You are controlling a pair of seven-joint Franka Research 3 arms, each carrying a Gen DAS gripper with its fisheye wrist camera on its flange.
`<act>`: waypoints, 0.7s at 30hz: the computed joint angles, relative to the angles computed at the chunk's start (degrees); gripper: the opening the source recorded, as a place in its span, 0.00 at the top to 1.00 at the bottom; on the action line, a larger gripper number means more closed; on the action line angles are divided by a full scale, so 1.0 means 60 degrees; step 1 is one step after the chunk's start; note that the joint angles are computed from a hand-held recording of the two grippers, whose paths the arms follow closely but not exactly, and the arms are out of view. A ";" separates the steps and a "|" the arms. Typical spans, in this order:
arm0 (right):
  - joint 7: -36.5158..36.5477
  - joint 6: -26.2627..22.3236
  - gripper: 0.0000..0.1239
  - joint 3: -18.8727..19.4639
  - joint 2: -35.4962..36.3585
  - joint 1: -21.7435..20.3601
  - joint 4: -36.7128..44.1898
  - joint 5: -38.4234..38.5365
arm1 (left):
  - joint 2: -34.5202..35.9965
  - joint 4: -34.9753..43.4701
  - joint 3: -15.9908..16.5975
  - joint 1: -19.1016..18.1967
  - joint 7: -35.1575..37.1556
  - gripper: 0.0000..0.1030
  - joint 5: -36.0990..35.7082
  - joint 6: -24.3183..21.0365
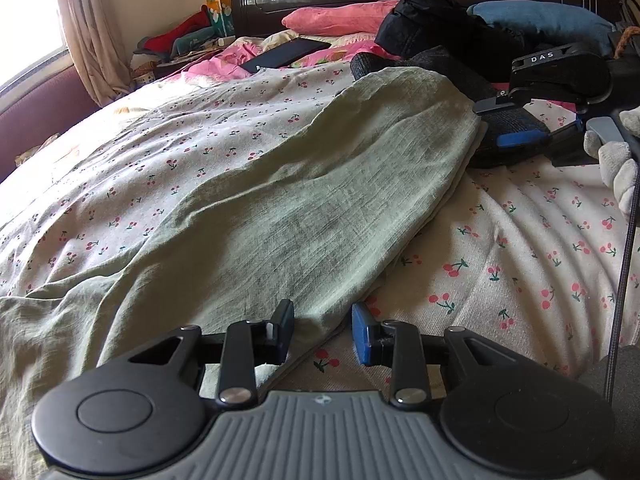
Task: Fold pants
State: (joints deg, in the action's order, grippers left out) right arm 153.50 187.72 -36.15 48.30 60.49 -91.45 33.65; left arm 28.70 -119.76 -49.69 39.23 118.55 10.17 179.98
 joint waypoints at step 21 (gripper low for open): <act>-0.2005 0.3429 0.93 0.4447 -0.0437 -0.2953 0.0421 0.0896 | 0.0718 0.0105 -0.1394 0.0520 0.0462 0.51 -0.0197 -0.0306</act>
